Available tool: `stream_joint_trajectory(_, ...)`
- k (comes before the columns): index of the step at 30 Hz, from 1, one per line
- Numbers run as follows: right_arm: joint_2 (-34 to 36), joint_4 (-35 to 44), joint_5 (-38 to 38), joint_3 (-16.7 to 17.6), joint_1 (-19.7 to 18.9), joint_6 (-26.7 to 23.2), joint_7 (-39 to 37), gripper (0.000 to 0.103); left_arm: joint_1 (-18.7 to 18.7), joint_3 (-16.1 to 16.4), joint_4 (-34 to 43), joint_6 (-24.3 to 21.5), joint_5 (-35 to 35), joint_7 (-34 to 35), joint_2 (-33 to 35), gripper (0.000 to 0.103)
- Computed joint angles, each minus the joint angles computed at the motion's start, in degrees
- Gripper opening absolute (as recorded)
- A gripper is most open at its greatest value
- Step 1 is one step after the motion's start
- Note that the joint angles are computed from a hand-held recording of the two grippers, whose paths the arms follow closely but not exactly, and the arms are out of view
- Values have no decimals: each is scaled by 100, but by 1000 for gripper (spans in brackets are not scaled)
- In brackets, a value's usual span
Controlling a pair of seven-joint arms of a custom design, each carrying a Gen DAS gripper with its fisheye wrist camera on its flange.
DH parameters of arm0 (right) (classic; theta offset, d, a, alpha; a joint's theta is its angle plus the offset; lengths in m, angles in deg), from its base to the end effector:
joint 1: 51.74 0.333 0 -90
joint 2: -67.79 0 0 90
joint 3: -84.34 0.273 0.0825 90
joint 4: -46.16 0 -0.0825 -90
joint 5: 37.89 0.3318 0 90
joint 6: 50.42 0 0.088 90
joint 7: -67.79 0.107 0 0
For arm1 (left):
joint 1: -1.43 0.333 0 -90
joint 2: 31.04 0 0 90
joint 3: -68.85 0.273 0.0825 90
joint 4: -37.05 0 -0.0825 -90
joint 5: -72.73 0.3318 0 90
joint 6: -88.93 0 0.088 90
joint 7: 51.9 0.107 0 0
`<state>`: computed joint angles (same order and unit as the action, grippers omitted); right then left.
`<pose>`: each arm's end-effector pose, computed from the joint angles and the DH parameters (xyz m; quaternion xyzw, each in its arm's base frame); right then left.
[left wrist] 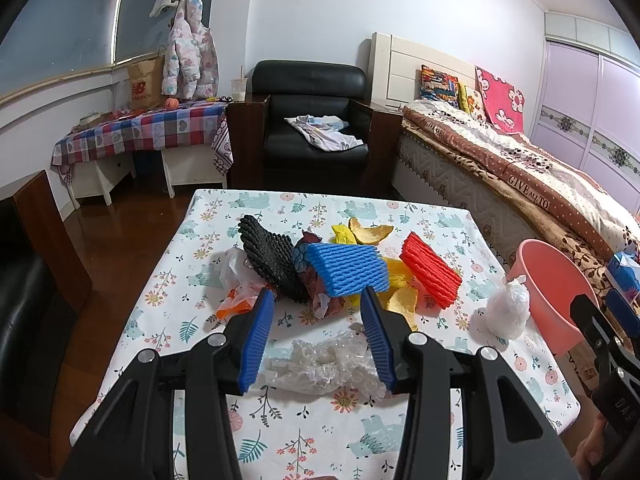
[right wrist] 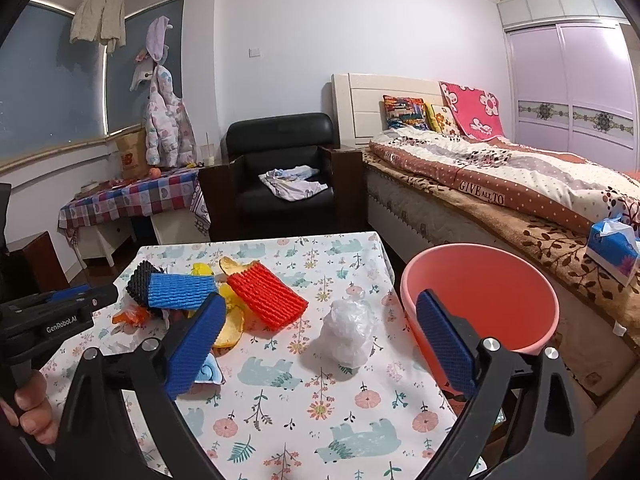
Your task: Collect trash
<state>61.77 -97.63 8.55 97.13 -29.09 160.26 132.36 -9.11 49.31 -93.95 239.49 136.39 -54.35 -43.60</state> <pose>0.4086 0.1776 0.4494 -0.6191 0.5601 -0.3301 0.4405 0.4007 -0.2643 0.4685 -0.6918 0.5584 -0.3194 0.3279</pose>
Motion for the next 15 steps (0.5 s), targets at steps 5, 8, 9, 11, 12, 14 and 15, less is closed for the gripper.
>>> stream_joint_trajectory(5, 25, 68, 180, 21, -11, -69, -160, 96, -5, 5, -10, 3, -10, 2, -8, 45)
stream_joint_trajectory(8, 47, 75, 192, 4, 9, -8, -134, 93, -5, 4, -5, -2, -11, 7, -5, 45)
stream_joint_trajectory(9, 45, 61, 137, -20, 19, -1, -74, 92, -3, 6, -2, 5, -10, 6, -1, 45)
stream_joint_trajectory(11, 43, 11, 20, -52, 33, 66, 53, 92, -3, 5, -12, 5, -13, 1, -10, 45)
stream_joint_trajectory(12, 38, -13, -41, -66, 38, 91, 109, 92, -1, 2, -1, 0, -9, 2, -1, 45)
stream_joint_trajectory(14, 24, -55, -143, -80, 46, 136, 199, 92, -2, 7, -3, 8, -16, 8, -2, 45)
stream_joint_trajectory(15, 16, -77, -197, -89, 44, 153, 240, 92, -4, 8, -17, 12, -20, 7, -14, 45)
